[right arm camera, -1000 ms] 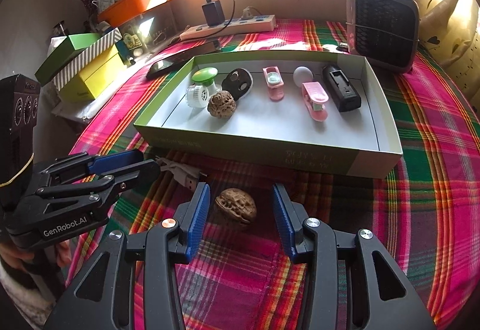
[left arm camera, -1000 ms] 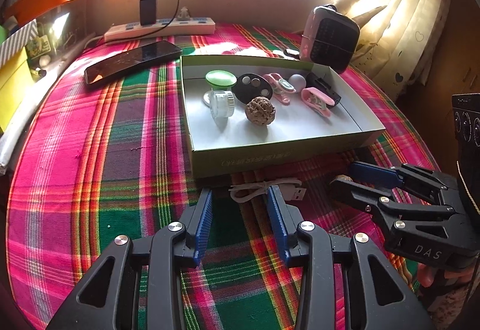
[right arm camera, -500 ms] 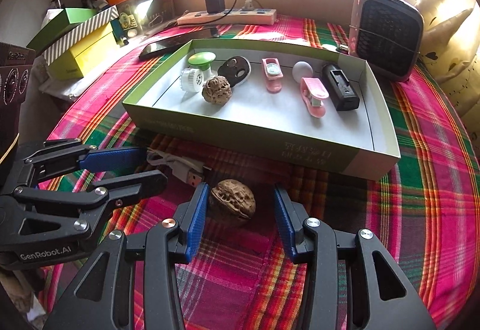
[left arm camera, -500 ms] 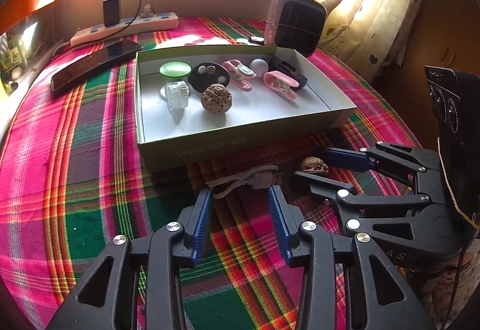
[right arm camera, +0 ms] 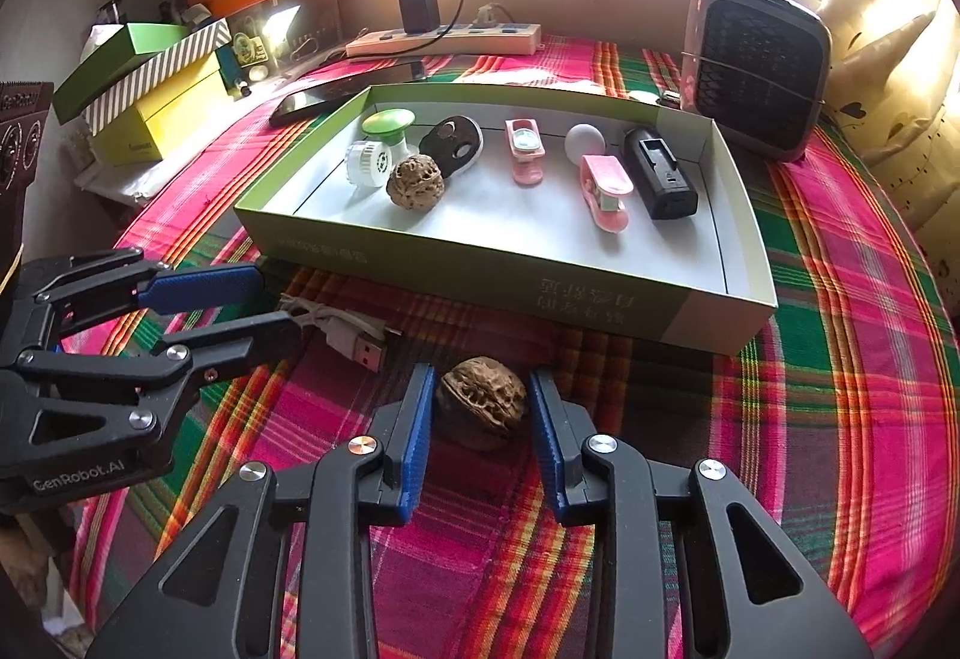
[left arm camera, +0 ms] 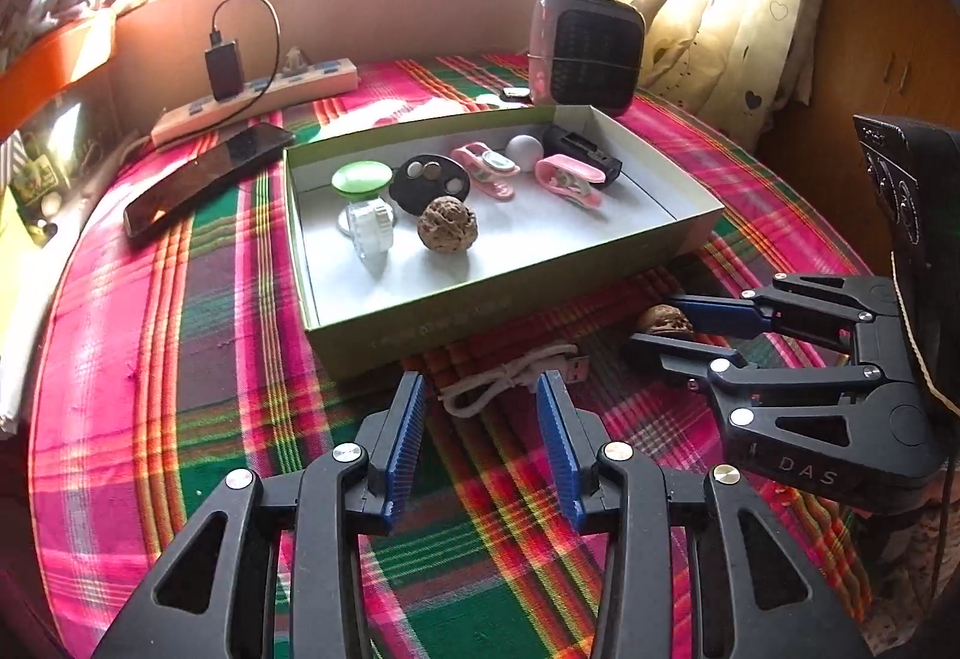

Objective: Organize objects
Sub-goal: 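Close right gripper on second walnut while left gripper approaches white USB cable, then close left gripper on white USB cable while right gripper holds walnut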

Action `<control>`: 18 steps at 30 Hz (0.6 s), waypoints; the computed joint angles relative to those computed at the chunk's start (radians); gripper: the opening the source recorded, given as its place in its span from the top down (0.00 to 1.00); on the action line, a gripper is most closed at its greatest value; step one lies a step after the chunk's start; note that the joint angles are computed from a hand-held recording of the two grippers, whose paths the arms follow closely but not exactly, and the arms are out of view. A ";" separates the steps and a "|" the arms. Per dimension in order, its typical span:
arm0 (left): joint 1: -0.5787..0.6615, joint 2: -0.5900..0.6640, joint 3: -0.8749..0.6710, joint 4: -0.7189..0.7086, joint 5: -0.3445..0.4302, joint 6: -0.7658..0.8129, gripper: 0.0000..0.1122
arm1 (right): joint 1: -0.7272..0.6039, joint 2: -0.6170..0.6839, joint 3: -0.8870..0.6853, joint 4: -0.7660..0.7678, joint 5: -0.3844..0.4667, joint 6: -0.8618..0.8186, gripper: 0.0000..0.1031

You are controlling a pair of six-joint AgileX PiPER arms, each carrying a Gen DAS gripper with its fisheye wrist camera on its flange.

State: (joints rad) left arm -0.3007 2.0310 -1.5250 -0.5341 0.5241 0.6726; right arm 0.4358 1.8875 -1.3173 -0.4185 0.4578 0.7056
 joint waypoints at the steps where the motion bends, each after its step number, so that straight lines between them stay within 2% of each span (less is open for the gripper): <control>1: -0.001 0.005 -0.008 0.010 0.003 -0.002 0.67 | 0.000 -0.001 0.001 -0.004 0.000 0.005 0.69; 8: -0.007 0.068 -0.098 0.021 0.072 0.012 0.65 | -0.005 -0.015 0.020 -0.022 -0.010 0.027 0.69; 16: 0.007 0.084 -0.120 -0.068 0.148 0.075 0.63 | -0.017 -0.035 0.049 -0.034 -0.023 0.046 0.69; 18: 0.003 0.070 -0.100 -0.086 0.147 0.101 0.63 | -0.018 -0.037 0.053 -0.034 -0.027 0.046 0.69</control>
State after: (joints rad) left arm -0.2973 2.1015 -1.6249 -0.6202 0.6707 0.7733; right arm 0.4178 1.8503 -1.2644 -0.4529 0.4312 0.7520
